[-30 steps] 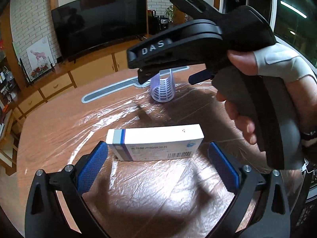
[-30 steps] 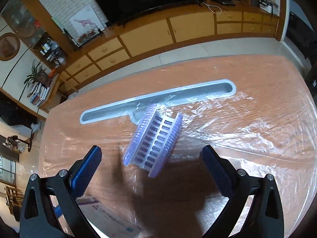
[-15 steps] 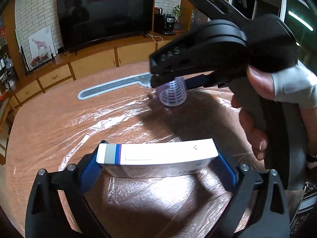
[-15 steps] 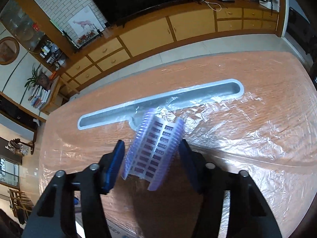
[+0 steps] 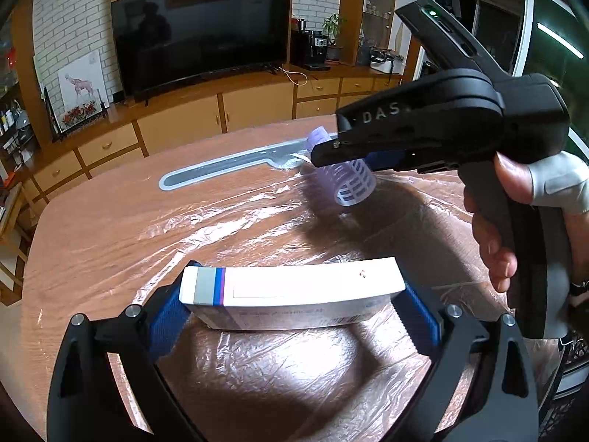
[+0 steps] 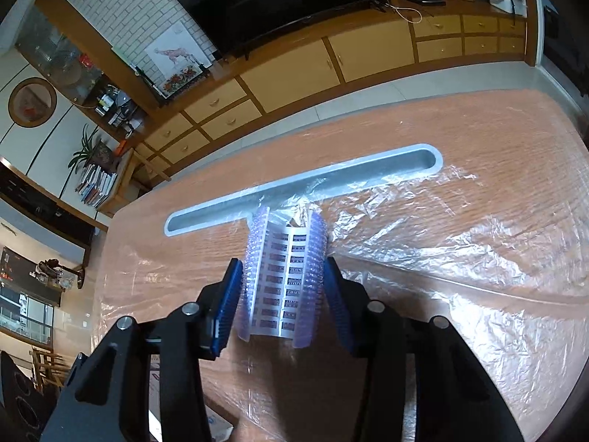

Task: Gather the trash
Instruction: 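Carry the medicine box and purple curler with both tools over the black bin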

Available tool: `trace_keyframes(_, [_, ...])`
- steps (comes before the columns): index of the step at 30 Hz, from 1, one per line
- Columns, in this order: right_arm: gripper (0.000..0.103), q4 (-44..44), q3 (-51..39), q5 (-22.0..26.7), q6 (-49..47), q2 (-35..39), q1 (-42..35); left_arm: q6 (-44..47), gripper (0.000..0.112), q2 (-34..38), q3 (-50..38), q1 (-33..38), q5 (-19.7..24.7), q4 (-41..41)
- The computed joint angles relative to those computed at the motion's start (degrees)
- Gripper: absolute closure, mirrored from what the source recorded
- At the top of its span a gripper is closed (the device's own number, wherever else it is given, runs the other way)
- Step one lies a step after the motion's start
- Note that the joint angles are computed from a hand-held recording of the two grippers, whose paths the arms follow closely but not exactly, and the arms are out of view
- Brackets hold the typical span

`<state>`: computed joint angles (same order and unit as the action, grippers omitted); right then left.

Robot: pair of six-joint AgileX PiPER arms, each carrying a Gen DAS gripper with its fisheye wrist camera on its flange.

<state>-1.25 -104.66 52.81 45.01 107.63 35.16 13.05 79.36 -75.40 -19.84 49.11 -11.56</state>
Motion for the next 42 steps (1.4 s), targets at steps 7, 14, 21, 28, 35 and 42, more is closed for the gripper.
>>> trace_keyframes(7, [0.059, 4.6, 5.6, -4.0, -3.7, -4.6, -0.1, -1.6, 0.014, -2.0, 0.1, 0.4, 0.9, 1.3])
trace_keyframes(14, [0.059, 4.6, 12.7, -6.0, -3.9, -11.0, 1.6, -2.1, 0.014, -3.5, 0.5, 1.7, 2.2, 1.2])
trace_keyframes(21, [0.059, 4.4, 20.2, -7.0, -2.6, -17.6, 4.4, -4.4, 0.014, -6.2, 2.1, 0.7, 3.2, 3.1])
trace_keyframes(28, [0.059, 2.4, 26.0, -7.1, 0.0, -23.7, 8.6, -6.7, 0.014, -10.1, 3.9, -0.7, 4.5, 4.8])
trace_keyframes(35, [0.059, 0.1, 30.4, -7.1, 3.2, -29.2, 12.8, -10.3, 0.014, -14.0, 5.3, -2.8, 6.2, 7.1])
trace_keyframes(42, [0.059, -2.9, 33.1, -6.2, 7.5, -33.2, 17.3, -15.5, 0.014, -18.9, 7.7, -6.2, 8.0, 10.7])
